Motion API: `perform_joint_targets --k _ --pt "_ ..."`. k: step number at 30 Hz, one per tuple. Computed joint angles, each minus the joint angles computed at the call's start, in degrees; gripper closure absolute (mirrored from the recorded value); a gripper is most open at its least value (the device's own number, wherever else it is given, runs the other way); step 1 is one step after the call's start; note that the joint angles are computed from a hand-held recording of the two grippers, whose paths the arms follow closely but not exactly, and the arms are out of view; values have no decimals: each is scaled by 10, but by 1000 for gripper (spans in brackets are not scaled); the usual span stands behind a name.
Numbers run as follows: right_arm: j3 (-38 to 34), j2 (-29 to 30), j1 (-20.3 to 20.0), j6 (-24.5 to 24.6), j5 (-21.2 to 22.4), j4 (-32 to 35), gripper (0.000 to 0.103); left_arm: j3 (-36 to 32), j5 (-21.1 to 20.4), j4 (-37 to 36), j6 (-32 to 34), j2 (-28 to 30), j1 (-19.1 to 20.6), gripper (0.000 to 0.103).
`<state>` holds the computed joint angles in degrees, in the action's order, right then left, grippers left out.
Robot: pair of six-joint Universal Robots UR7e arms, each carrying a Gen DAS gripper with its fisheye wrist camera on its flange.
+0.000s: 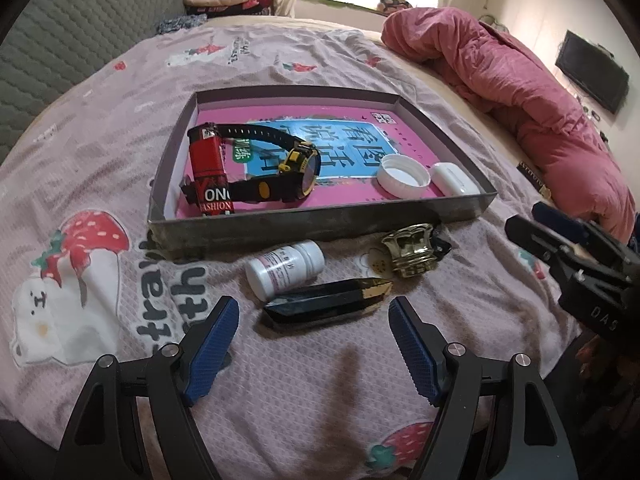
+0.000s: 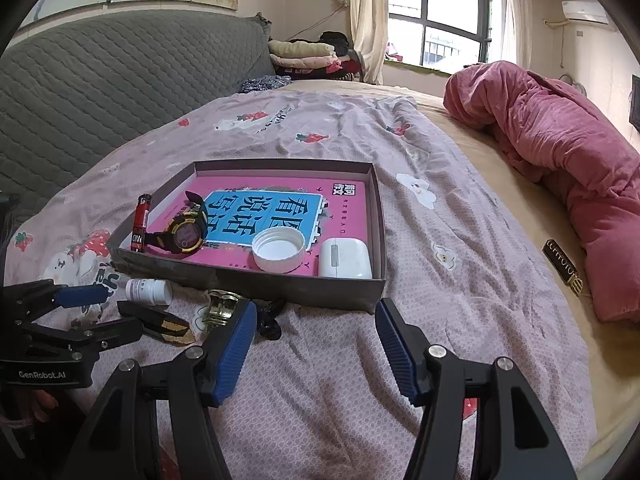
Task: Organize rigid objects
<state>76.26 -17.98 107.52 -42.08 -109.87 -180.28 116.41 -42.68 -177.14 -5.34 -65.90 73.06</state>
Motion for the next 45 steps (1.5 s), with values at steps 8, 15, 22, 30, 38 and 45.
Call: perform_joint_targets --k 8,15,22,30,38,45 --pt "-2 -3 -3 15 8 9 42 -26 13 82 -160 1 4 25" --pt "-7 -7 -8 40 29 27 42 -44 -20 158 -315 -4 10 24" --pt "-11 -10 -12 63 42 35 42 -71 -69 181 -442 -7 33 25" --pt "-20 -6 -13 67 46 50 42 -110 -69 257 -530 7 39 25" --pt "-36 9 -9 57 21 94 42 -153 -30 347 -585 40 37 28" --pt "-51 29 -5 24 -8 110 42 -177 -9 379 -580 64 35 30"
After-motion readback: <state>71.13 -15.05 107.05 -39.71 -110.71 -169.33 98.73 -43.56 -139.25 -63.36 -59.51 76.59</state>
